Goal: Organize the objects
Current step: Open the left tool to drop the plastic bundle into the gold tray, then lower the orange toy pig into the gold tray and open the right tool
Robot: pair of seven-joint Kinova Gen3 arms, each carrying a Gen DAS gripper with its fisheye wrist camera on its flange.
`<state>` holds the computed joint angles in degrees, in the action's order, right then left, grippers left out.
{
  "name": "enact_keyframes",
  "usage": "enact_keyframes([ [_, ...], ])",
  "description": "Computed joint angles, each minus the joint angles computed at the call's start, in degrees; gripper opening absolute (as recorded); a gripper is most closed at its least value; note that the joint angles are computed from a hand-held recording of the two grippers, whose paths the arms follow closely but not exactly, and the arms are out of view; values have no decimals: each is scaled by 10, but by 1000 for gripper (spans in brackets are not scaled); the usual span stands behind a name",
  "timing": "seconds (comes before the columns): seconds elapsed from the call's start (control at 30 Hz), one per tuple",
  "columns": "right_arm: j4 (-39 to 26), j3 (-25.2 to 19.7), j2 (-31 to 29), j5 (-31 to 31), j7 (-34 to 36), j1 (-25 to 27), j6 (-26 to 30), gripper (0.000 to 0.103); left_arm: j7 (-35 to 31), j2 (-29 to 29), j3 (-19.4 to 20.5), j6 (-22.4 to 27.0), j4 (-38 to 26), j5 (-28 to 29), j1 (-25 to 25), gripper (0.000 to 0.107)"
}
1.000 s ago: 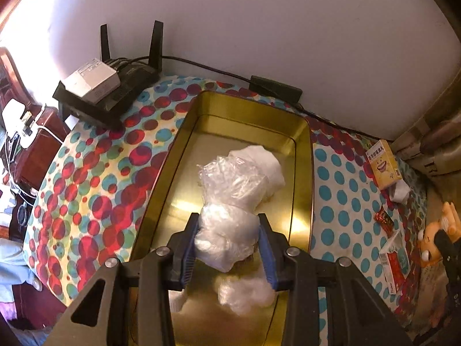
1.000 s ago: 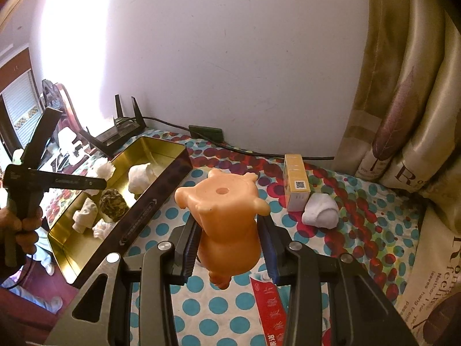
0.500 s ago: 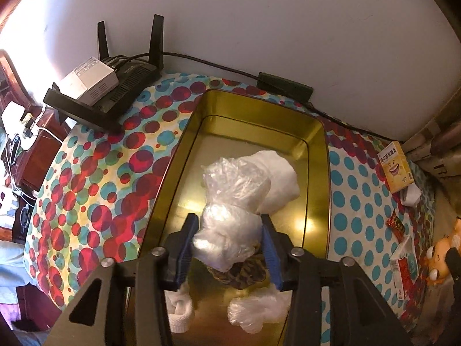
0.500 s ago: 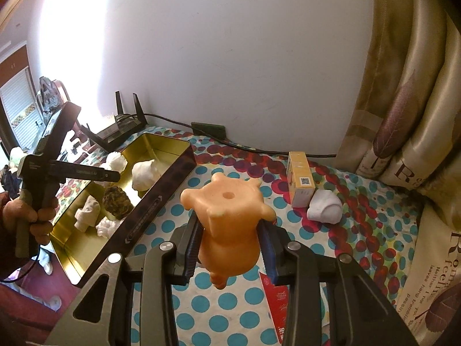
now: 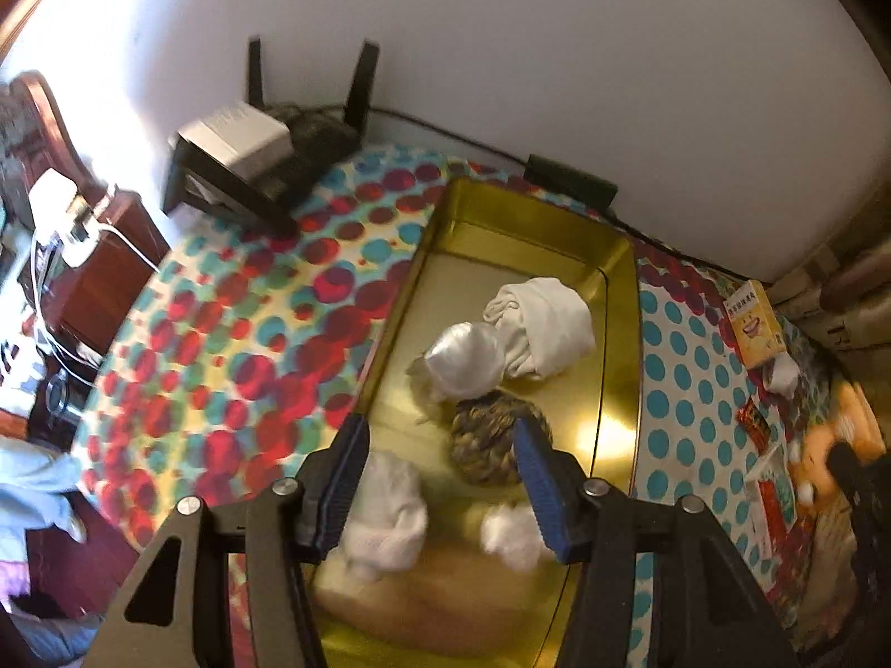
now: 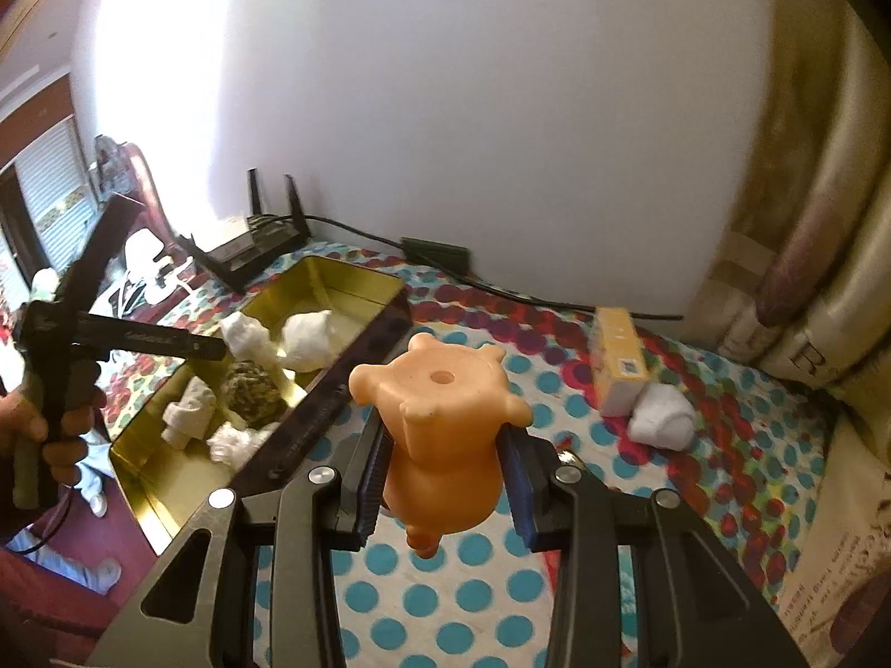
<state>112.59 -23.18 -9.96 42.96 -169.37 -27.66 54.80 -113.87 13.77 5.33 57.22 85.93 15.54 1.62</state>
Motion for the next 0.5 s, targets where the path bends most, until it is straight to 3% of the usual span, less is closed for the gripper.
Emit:
enact_keyframes([
  [0.17,-22,18,33,5,41,-9,-56,35,-36,-48,-8,-17,37,6,-14,56],
  [0.33,-55,42,76,7,89,-21,-114,35,-62,-69,-20,3,49,32,-31,56],
  [0.5,-101,81,133,-23,153,-36,-157,35,-66,-85,-32,1,64,31,-40,56],
])
